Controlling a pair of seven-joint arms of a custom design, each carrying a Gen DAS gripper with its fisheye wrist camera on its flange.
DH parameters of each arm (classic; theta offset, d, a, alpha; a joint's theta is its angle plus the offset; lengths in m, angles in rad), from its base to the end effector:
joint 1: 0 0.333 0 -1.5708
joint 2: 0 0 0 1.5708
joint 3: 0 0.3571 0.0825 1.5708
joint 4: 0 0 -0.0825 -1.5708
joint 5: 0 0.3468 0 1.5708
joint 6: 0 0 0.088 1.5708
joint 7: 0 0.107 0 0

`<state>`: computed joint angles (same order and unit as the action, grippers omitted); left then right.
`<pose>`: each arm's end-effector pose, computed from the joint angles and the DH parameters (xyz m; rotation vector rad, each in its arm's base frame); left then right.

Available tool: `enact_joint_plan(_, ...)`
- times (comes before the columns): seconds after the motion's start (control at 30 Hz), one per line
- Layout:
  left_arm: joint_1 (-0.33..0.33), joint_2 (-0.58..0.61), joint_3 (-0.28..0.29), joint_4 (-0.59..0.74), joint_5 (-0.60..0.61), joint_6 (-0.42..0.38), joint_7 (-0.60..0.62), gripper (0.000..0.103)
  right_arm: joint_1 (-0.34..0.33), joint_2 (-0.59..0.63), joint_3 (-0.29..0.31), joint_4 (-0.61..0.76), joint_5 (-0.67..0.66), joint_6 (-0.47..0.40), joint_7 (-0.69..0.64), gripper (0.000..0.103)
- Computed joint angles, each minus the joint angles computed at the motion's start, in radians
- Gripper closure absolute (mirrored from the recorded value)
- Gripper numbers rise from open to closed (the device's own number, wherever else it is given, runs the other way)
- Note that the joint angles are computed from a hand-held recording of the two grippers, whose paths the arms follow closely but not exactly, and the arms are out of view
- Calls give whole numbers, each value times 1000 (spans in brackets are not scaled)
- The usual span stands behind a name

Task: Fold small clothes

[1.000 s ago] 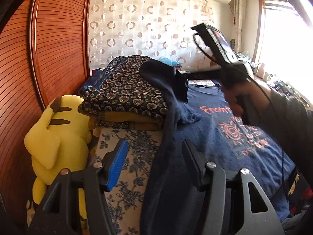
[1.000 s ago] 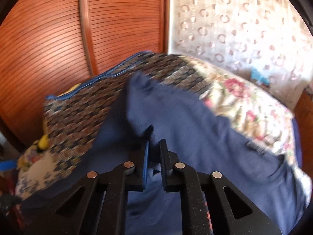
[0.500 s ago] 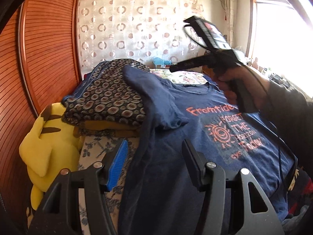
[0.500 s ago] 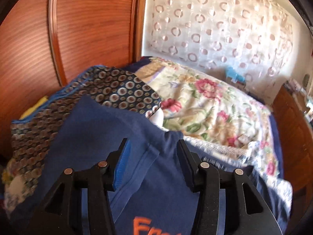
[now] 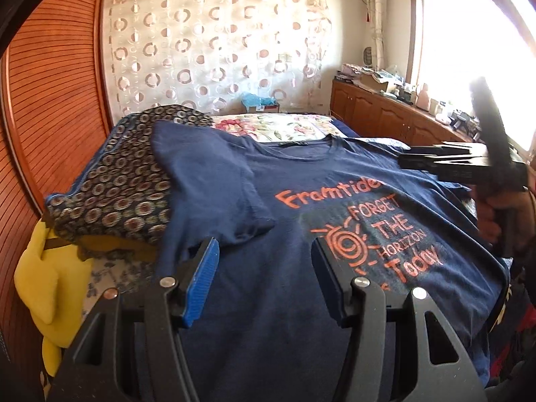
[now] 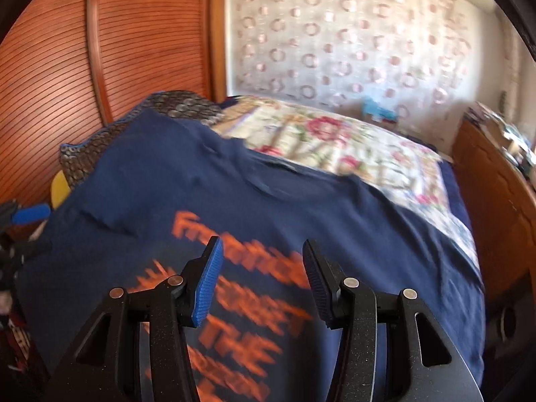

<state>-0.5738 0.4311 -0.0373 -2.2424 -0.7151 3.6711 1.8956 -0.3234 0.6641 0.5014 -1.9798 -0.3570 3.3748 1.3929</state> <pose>0.5114 -0.2515 0.3510 -1.5989 1.8054 -0.9527 0.6505 0.0972 0.3270 -2.0363 1.1828 -0.5831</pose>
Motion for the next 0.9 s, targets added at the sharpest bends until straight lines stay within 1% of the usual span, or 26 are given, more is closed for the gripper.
enact_joint_plan(0.07, -22, 16, 17, 34, -18, -27, 21, 47, -62, -16, 23, -53, 0, 33, 30, 53)
enact_joint_plan(0.1, -32, 23, 25, 48, -25, -37, 27, 47, -74, -25, 17, -73, -6, 57, 43, 53)
enact_joint_plan(0.17, -48, 35, 40, 76, -27, -65, 36, 47, -52, -60, -50, -120, 1, 127, 72, 53)
enact_joint_plan(0.2, -68, 42, 62, 94, -38, -85, 49, 47, -60, -70, -60, -135, -7, 145, 89, 53)
enact_joint_plan(0.27, -125, 63, 124, 134, -67, -136, 77, 46, -87, -81, -71, -154, -35, 161, 122, 51)
enact_joint_plan(0.3, -154, 74, 159, 153, -76, -169, 84, 47, -80, -88, -93, -161, -37, 167, 132, 47)
enact_joint_plan(0.33, -181, 86, 196, 172, -79, -205, 85, 46, -69, -92, -123, -166, -38, 176, 136, 46)
enact_joint_plan(0.4, -208, 106, 236, 200, -61, -254, 71, 46, -29, -102, -199, -175, -21, 190, 142, 46)
enact_joint_plan(0.47, -234, 127, 278, 229, -40, -305, 50, 46, -54, -95, -219, -169, -47, 180, 176, 46)
enact_joint_plan(0.53, -270, 149, 333, 253, -18, -366, 22, 46, -54, -90, -248, -160, -57, 170, 206, 46)
enact_joint_plan(0.57, -281, 157, 352, 259, -5, -383, 9, 46, -59, -86, -258, -151, -62, 161, 221, 46)
enact_joint_plan(0.6, -302, 166, 380, 266, 8, -407, -8, 46, -78, -81, -254, -142, -74, 145, 239, 46)
enact_joint_plan(0.63, -313, 173, 396, 270, 21, -421, -24, 46, -106, -73, -236, -128, -87, 117, 261, 46)
enact_joint_plan(0.67, -315, 178, 402, 273, 35, -432, -36, 46, -151, -62, -202, -113, -103, 89, 281, 46)
enact_joint_plan(0.7, -320, 182, 410, 274, 48, -441, -50, 46, -176, -53, -186, -104, -107, 77, 287, 46)
enact_joint_plan(0.73, -328, 186, 422, 276, 62, -454, -65, 46, -173, -52, -196, -101, -98, 77, 284, 46)
enact_joint_plan(0.8, -333, 191, 437, 282, 92, -476, -90, 46, -153, -48, -234, -88, -74, 71, 270, 46)
enact_joint_plan(0.83, -329, 189, 433, 281, 104, -476, -99, 46, -155, -44, -237, -84, -67, 68, 265, 46)
enact_joint_plan(0.9, -306, 183, 412, 280, 127, -477, -113, 46, -188, -27, -209, -59, -60, 29, 259, 46)
